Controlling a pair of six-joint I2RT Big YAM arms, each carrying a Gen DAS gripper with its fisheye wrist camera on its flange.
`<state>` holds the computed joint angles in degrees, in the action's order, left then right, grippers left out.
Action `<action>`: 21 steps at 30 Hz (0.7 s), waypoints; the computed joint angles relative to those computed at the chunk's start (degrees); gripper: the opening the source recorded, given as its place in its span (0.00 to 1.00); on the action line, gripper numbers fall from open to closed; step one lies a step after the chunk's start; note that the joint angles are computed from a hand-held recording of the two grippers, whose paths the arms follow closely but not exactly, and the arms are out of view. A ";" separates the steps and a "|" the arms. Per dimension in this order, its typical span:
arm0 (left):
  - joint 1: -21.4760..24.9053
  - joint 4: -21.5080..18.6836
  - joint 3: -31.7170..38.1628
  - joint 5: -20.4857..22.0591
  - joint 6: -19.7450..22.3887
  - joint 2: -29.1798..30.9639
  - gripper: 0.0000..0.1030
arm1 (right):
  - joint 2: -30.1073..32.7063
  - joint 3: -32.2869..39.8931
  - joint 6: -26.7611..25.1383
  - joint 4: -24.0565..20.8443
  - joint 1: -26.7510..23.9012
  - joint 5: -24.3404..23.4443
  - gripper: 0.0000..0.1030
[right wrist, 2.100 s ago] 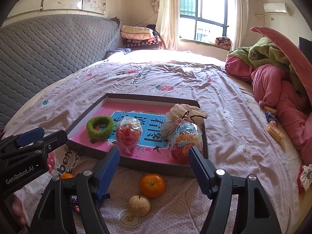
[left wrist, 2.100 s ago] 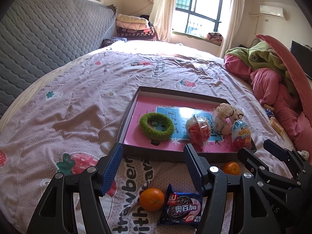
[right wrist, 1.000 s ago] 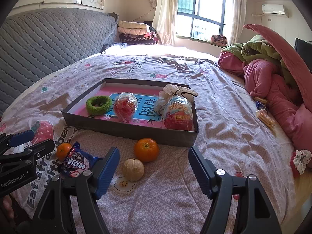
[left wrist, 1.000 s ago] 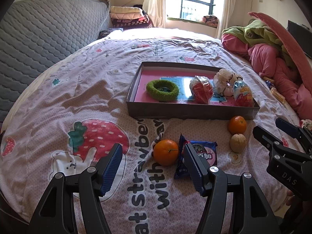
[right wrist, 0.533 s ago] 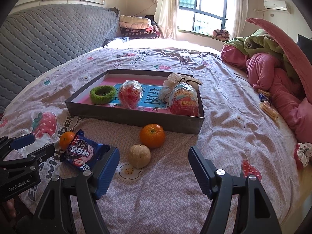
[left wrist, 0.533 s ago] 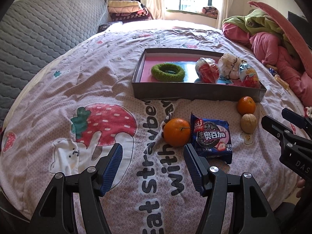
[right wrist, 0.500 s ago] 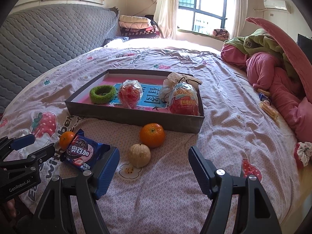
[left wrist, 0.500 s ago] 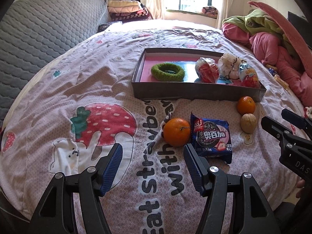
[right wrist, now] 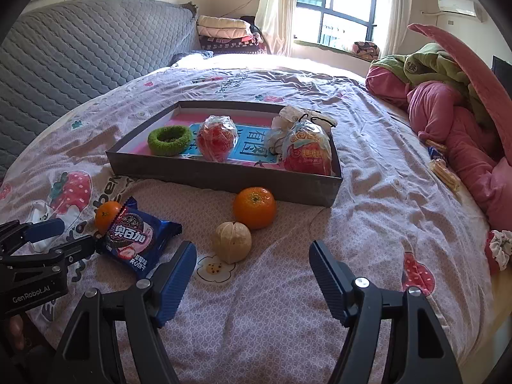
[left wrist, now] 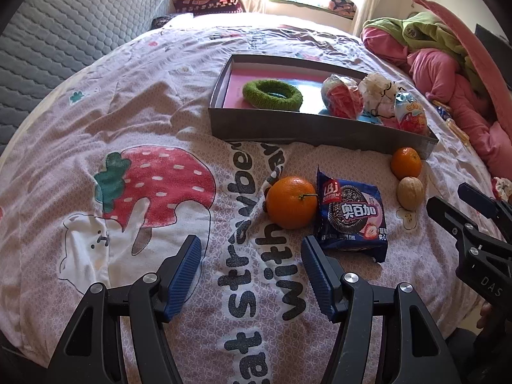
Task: Organize objects
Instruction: 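Close left tool on the orange while right tool closes on pale round fruit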
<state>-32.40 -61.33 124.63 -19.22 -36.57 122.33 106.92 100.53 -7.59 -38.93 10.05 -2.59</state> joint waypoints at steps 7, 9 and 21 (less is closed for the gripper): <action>0.38 -1.83 3.68 -2.03 2.42 2.29 0.64 | 0.81 0.86 -0.72 -1.37 0.25 0.77 0.70; 0.47 -1.42 3.85 -2.00 2.80 2.41 0.64 | 1.03 1.12 -0.79 -1.74 0.33 1.05 0.70; 0.42 1.51 6.26 -1.32 7.21 4.04 0.64 | 3.32 3.93 1.75 -4.53 0.50 0.37 0.70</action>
